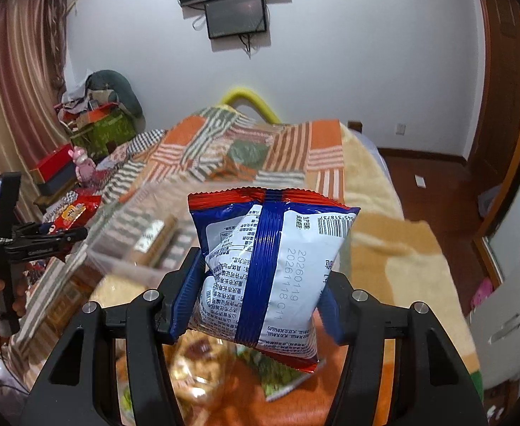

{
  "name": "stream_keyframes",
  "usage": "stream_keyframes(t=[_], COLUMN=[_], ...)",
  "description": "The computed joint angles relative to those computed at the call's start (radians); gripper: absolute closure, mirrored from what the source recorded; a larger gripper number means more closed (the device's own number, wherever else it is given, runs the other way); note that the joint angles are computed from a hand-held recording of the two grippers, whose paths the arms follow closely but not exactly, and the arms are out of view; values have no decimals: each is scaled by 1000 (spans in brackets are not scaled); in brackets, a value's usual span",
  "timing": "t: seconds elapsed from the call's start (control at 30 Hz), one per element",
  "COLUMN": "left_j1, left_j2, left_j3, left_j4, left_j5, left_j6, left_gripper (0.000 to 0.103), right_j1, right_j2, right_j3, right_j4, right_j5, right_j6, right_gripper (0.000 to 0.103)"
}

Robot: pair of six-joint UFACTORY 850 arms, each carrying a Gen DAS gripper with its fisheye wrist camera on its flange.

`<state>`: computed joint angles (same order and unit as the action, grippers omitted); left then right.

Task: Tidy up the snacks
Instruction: 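Lower both bags into the clear box and open both tools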

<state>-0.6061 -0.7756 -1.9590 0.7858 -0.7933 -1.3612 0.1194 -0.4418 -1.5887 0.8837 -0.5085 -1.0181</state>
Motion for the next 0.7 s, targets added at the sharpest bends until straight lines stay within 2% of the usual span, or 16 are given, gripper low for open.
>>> stream_keyframes(t=[0.17, 0.37, 0.57, 0.7], left_j1=[-14, -24, -24, -24], left_j2=[-13, -86, -204, -324], left_j3=[-62, -199, -392, -591], left_j4=[28, -11, -114, -202], left_j5=[11, 34, 25, -24], left_j6=[10, 84, 211, 324], left_gripper=[36, 36, 36, 36], right_j1=[15, 39, 60, 74], right_j2=[-28, -70, -128, -157], right_j3=[-41, -89, -148, -175], right_j4=[24, -6, -97, -170], right_j5=[9, 15, -13, -38], right_j6=[-26, 2, 67, 116], right_gripper=[48, 48, 48, 48])
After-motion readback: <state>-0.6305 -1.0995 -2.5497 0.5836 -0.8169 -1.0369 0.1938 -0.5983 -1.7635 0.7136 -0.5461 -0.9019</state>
